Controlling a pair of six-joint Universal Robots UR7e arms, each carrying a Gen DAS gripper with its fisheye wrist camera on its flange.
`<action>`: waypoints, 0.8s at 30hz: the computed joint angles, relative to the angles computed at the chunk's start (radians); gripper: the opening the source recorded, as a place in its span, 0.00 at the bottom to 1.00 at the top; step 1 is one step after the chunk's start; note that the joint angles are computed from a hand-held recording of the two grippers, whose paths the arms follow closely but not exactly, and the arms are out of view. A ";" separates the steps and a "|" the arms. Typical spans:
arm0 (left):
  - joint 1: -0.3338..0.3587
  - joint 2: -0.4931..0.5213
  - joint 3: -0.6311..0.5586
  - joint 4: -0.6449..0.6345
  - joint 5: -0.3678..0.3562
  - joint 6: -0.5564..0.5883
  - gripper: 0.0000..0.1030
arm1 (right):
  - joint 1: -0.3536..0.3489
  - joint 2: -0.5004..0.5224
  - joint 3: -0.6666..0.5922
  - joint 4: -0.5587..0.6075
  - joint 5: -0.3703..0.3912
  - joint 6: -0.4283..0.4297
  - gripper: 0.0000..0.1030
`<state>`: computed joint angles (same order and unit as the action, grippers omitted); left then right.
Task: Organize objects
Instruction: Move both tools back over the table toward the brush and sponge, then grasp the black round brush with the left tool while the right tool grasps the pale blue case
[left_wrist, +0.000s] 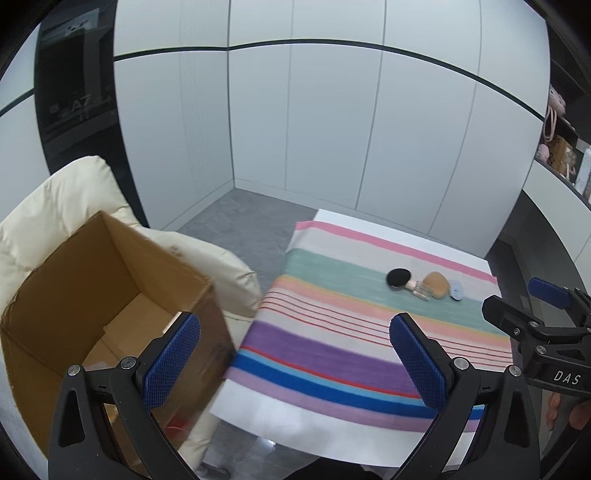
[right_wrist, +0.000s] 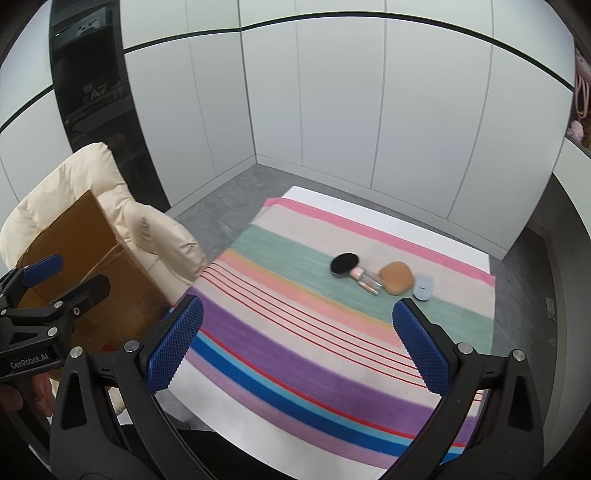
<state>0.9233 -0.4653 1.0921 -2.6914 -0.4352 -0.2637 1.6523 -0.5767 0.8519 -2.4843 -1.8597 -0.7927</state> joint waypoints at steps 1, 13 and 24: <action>0.000 0.010 -0.016 0.005 -0.005 0.005 1.00 | -0.003 -0.001 -0.003 0.000 -0.002 0.001 1.00; -0.009 0.117 -0.167 0.044 -0.055 0.077 1.00 | -0.041 -0.023 -0.032 0.010 -0.014 0.015 1.00; -0.015 0.202 -0.307 0.124 -0.108 0.087 1.00 | -0.075 -0.035 -0.062 0.029 -0.041 0.039 1.00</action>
